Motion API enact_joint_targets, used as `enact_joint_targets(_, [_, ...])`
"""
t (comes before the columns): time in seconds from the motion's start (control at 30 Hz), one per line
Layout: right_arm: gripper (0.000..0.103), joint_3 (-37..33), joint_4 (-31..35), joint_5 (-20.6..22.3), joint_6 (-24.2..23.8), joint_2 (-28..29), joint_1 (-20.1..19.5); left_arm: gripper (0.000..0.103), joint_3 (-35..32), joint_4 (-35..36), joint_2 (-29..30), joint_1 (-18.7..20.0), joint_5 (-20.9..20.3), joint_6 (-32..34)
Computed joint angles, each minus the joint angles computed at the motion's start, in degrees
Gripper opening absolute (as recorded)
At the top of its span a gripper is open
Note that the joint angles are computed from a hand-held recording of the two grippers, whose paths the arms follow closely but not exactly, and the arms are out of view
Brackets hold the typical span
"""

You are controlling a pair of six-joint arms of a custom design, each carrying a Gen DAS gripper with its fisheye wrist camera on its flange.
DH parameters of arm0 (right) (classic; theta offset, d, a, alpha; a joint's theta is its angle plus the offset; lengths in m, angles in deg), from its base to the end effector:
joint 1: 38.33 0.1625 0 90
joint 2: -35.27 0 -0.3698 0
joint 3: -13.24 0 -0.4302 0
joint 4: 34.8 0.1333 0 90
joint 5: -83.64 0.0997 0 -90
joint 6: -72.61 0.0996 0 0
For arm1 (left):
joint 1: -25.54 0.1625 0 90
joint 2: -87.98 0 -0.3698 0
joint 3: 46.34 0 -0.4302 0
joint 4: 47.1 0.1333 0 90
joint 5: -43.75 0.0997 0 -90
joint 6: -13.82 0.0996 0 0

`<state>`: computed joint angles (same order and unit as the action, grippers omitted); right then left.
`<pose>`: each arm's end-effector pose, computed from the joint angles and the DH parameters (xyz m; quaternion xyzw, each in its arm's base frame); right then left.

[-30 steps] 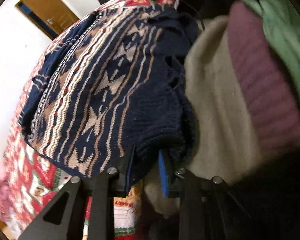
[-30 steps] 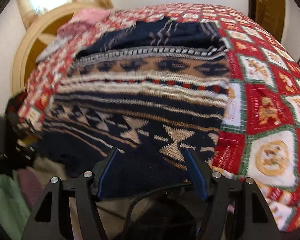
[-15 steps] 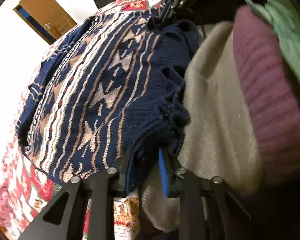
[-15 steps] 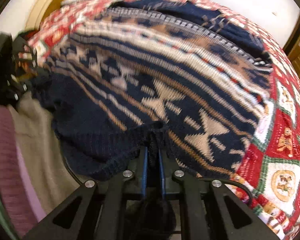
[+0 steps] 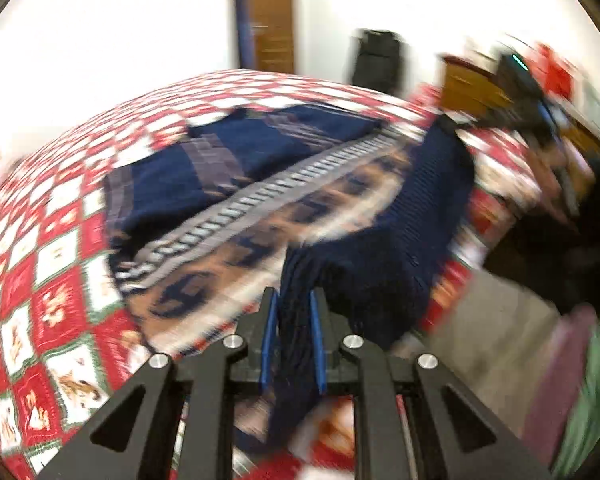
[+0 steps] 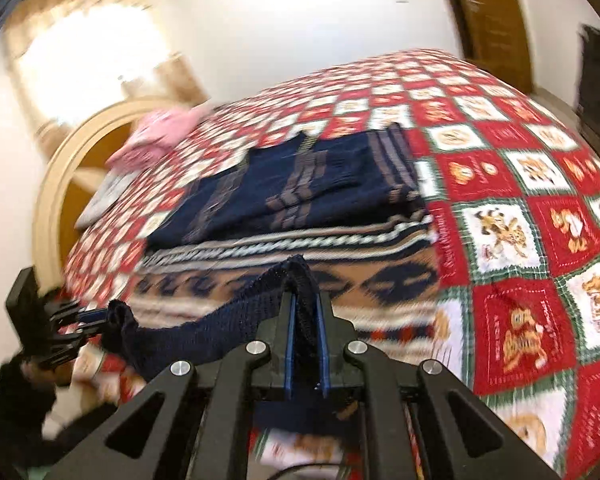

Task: Fold small clothes
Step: 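Lower the folded hem onto the sweater with both tools and release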

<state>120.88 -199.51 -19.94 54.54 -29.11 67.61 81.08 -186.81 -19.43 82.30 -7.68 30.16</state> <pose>0.2729 -0.5552 0.1705 0.2489 -0.9234 0.2670 0.1188 -0.0661 -0.4574 0.3499 0.3057 0.8638 -0.2862 0.2802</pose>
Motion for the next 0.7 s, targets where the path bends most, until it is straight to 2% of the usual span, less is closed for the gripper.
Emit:
enact_joint_targets(0.1, [0.010,-2.56,-1.04,-2.23,3.97,4.66,-1.62,0.017,-3.74,-3.62,5.02,3.82,1.29,-5.52])
enact_joint_targets(0.17, [0.010,-2.80,-1.63,-4.00,4.20,6.26,-2.23,0.018,-5.02,-4.04,6.84,5.02,3.59,-7.35])
enact_joint_targets(0.23, [0.011,-2.42,-2.85,-5.03,3.04,7.05,-2.55,0.019,-5.46,-4.14,7.19,5.69,3.87,-8.19])
enact_joint_targets(0.3, [0.012,-1.47,-4.68,-4.26,2.35,6.73,-2.78,0.027,-5.92,-2.39,6.45,6.32,0.81,-8.47])
enact_joint_targets(0.37, [0.014,-1.53,-3.79,-4.36,3.22,6.20,-2.54,0.047,-5.36,-2.56,6.09,6.20,-0.50,-7.71])
enact_joint_targets(0.43, [0.015,-1.51,-1.91,-2.80,5.45,4.92,-2.89,0.053,-4.36,-2.94,5.21,5.85,-2.01,-7.70])
enact_joint_targets(0.5, [0.016,0.35,-2.74,1.17,7.20,2.30,-3.54,0.058,-3.42,-4.00,4.18,6.06,-4.95,-7.89])
enact_joint_targets(0.53, [0.020,1.32,-3.65,2.74,6.87,1.26,-3.72,0.065,-2.83,-4.66,3.85,5.94,-5.61,-8.22])
enact_joint_targets(0.57, [0.039,1.89,-4.15,3.43,6.06,0.54,-3.62,0.069,-2.41,-5.32,3.99,5.90,-5.92,-8.46])
enact_joint_targets(0.63, [0.067,2.28,-5.23,0.65,4.17,0.51,-2.41,0.069,-2.35,-4.81,5.02,5.66,-5.08,-8.82])
enact_joint_targets(0.7, [0.067,3.28,-8.12,-1.41,0.73,0.69,-1.31,0.069,-2.31,-3.82,5.99,5.11,-3.50,-9.66])
